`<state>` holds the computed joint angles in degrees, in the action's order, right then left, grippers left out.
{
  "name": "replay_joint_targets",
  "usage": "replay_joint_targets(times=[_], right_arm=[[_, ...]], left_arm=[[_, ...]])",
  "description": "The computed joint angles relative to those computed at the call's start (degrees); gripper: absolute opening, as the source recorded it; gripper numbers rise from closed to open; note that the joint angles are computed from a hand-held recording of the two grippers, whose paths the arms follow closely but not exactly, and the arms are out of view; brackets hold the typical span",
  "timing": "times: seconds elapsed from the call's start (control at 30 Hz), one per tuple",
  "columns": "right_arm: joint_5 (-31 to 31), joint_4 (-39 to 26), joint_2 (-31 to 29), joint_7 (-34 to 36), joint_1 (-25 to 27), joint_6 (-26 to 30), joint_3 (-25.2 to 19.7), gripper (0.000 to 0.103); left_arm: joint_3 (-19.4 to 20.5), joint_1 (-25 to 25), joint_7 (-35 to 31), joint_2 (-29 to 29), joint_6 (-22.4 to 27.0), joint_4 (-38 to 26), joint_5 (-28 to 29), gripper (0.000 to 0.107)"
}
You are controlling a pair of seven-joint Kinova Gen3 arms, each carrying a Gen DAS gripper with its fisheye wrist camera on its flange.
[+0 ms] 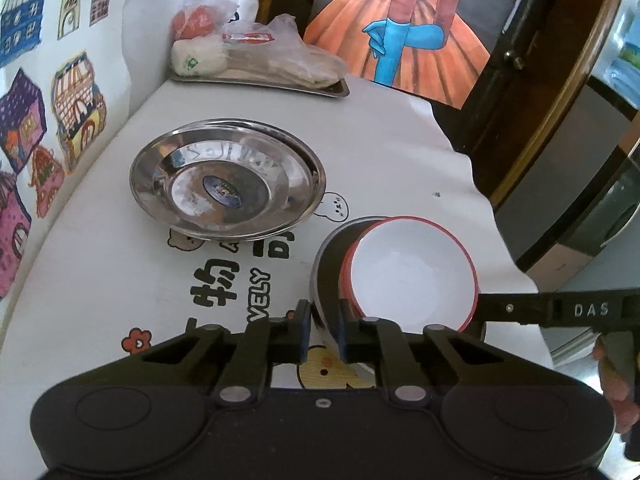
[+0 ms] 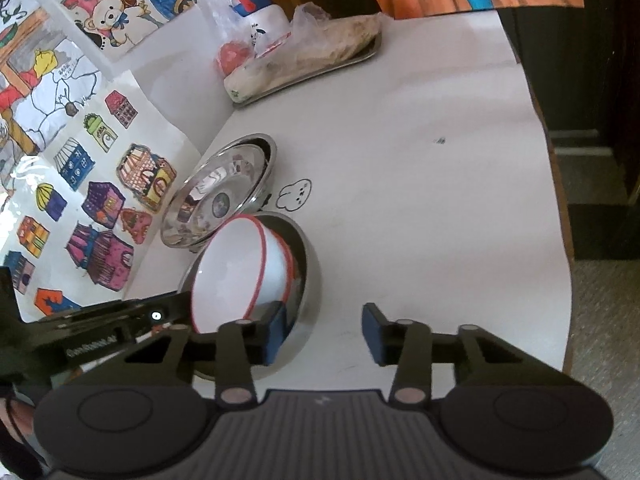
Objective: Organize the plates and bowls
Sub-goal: 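Lift the steel bowl holding the white bowls with both tools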
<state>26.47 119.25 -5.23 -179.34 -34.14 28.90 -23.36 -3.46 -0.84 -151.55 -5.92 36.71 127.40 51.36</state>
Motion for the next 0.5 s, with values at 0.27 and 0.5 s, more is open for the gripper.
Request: replay_joint_targets(times=[0.27,0.5], right_arm=[[-0.59,-3.85,1.6,2.72,-1.96,4.79,0.41,0.023],[0.01,-4.79,2.17,2.17,-3.58,6.29,1.26,0.021]], left_arm=[[1.01,1.47,3.16,-0.7,-2.39,-0.14,-3.31,0.014],[1.39,2.57,7.3,-0.42,-3.44,-0.63,-5.49,0.013]])
